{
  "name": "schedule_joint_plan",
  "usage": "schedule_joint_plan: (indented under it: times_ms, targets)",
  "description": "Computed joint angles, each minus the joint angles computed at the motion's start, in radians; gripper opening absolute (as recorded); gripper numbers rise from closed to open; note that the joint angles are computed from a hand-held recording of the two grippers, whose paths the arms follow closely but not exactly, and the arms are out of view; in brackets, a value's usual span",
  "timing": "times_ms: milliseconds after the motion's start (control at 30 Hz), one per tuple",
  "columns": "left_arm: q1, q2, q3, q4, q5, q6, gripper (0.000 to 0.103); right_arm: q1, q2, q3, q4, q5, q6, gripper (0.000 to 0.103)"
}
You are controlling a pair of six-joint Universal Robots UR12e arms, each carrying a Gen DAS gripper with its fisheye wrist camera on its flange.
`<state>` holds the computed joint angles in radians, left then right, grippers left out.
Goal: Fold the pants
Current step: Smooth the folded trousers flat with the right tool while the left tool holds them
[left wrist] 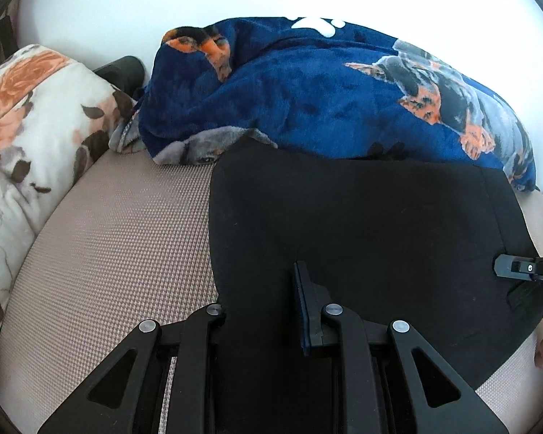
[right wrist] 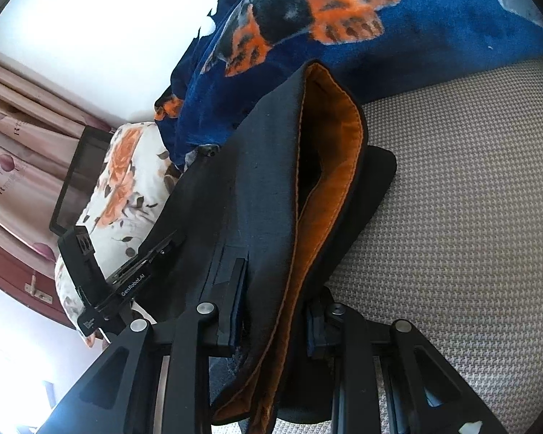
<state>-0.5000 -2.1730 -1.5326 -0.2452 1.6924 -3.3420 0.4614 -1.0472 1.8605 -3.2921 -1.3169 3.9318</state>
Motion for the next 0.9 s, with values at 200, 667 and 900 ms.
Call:
schedule_joint_plan:
  times_ms: [200,667,900]
  targets:
    - [-0.004,-0.003,0.003,-0.002,0.016,0.004,0.022,0.017,-0.004,-0.006,0.027,-0.061,-0.025,0.025]
    - [-0.005,-0.003,0.001,0.000,0.020,-0.006,0.025,0.042,-0.008,-0.012,0.056,-0.161,-0.063,0.027]
    - [-0.003,-0.003,0.001,-0.003,0.020,-0.014,0.027,0.065,-0.012,-0.023,0.090,-0.248,-0.096,0.029]
